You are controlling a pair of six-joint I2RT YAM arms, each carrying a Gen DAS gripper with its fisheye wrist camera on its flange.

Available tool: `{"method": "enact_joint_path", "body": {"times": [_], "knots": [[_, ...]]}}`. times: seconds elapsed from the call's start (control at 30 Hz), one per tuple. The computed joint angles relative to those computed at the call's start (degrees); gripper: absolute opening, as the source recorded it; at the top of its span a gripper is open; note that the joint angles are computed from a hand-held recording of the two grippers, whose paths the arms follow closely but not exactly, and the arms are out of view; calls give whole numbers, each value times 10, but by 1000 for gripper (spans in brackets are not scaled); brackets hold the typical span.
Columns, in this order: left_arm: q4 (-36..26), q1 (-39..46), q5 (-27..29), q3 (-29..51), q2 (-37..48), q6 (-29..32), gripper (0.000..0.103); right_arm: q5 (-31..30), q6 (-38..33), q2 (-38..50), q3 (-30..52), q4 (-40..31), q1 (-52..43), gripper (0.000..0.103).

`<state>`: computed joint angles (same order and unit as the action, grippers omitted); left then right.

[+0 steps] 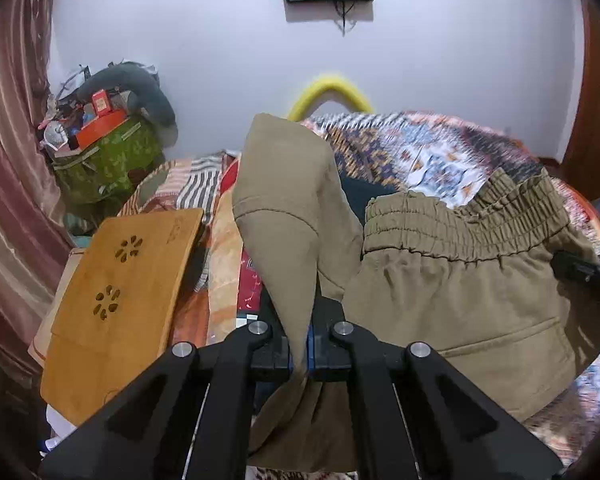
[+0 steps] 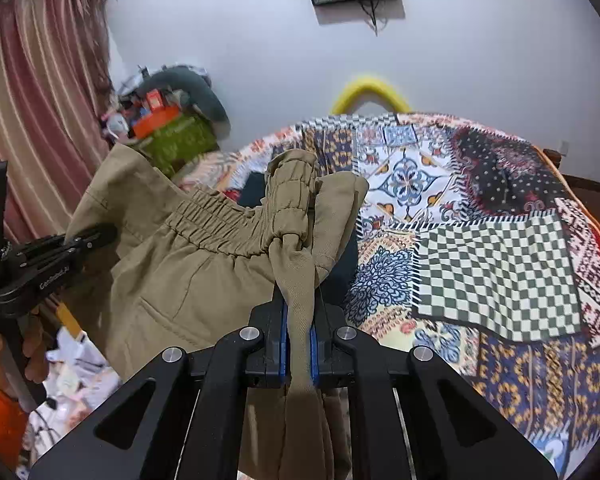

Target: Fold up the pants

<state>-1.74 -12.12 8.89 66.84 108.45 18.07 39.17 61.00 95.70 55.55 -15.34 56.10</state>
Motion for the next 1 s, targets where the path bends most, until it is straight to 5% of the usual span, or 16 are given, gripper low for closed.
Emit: {"method": "enact_joint_path", "body": {"times": [0.23,0.47,0.8,0.9,1.0], "knots": [[-70,4,-50,114,176,5,9,-111,-1,103,11,24,-52,9],[-85,47,-17,66,145,30,34,-89,68,68,-1,-47,0,22],[-136,96,78,-124,-164,81,49,68,182,-1,93,-257,164,33],[-180,128,136,-175,-303,103,53,138,242,15,181,-382,229,33],[-253,179,213,-193,-429,127,58,213,349,75,322,-581,303,33]]}}
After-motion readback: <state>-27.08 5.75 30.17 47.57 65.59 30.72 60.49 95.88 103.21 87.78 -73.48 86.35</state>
